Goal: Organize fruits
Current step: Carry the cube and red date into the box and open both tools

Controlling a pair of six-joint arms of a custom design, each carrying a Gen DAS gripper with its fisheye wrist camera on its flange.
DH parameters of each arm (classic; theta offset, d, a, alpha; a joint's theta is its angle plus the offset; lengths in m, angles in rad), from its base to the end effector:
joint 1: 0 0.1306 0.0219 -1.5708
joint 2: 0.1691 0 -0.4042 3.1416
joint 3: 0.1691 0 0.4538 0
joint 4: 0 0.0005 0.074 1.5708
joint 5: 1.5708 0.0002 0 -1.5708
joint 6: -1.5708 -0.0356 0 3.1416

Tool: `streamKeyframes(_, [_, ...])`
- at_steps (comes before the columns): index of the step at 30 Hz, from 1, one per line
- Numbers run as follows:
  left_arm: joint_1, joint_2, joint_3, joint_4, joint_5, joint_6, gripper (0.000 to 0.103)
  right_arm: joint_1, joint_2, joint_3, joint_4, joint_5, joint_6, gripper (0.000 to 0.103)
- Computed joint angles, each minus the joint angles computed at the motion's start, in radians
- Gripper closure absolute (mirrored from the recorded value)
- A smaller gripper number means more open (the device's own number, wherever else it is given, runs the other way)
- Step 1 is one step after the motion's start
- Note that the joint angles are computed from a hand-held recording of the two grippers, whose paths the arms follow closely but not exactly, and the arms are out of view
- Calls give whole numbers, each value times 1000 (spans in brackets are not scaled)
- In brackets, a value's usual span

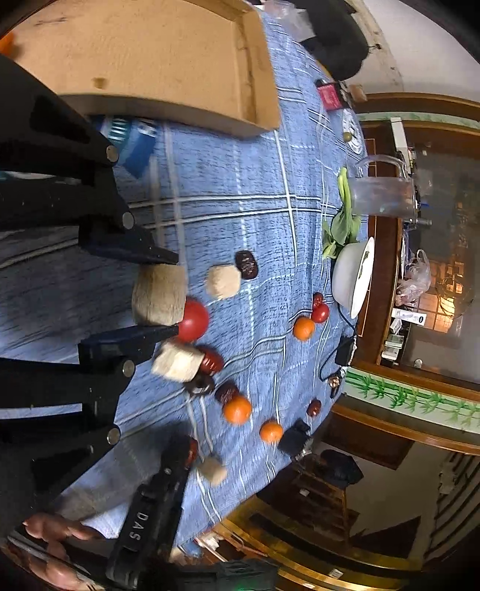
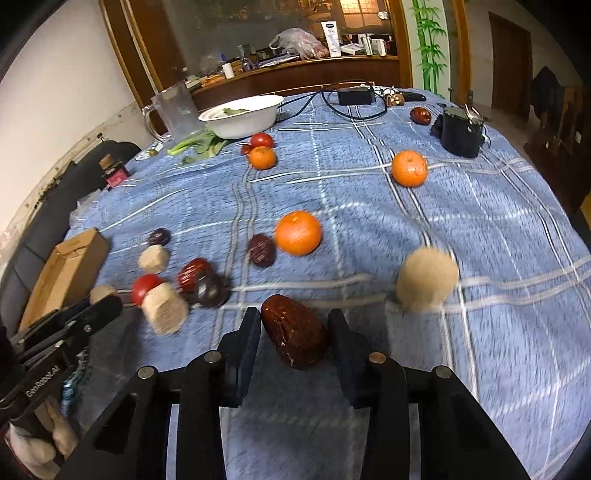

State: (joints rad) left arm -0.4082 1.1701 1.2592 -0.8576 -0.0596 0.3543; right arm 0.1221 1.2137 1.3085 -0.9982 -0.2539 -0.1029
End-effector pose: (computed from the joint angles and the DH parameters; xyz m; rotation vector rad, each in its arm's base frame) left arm 0.4226 -0.1810 0.4881 0.0338 2.3581 -0.3069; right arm 0.4606 0.0650 0.4853 -0.1333 2.4751 0.4104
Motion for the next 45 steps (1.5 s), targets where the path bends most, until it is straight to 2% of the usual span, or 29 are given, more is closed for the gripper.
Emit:
streamKeyframes(6, [51, -162, -64, -43, 44, 61, 73, 51, -89, 5, -32, 41, 24, 62])
streamKeyframes(9, [118, -240, -74, -84, 36, 63, 73, 92, -107, 41, -37, 28, 12, 62])
streamKeyframes(12, [215, -285, -64, -141, 33, 30, 73, 159, -95, 98, -53, 4, -1, 62])
streamKeyframes(15, [316, -284, -36, -190, 34, -29, 73, 231, -57, 158, -71, -18, -12, 62])
streamKeyframes(18, [404, -262, -28, -219, 38, -86, 73, 306, 13, 229, -98, -80, -36, 62])
streamKeyframes(20, [454, -238, -28, -238, 68, -99, 73, 358, 70, 267, -111, -110, -57, 62])
streamKeyframes(24, [538, -194, -46, -275, 128, -113, 73, 444, 173, 307, -129, -113, -71, 61])
streamKeyframes(31, [567, -173, -75, -290, 139, -126, 73, 528, 261, 303, -141, -94, -70, 61])
streamKeyframes(34, [572, -173, -77, -289, 152, -123, 73, 546, 263, 293, -132, -68, -50, 61])
streamKeyframes(39, [567, -170, -71, -289, 132, -119, 73, 569, 255, 275, -111, -9, -26, 61])
streamKeyframes(43, [579, -168, -68, -297, 151, -109, 70, 586, 250, 266, -102, 37, -11, 61])
streamKeyframes(45, [584, -178, -67, -298, 165, -95, 65, 586, 238, 255, -99, 23, -11, 61])
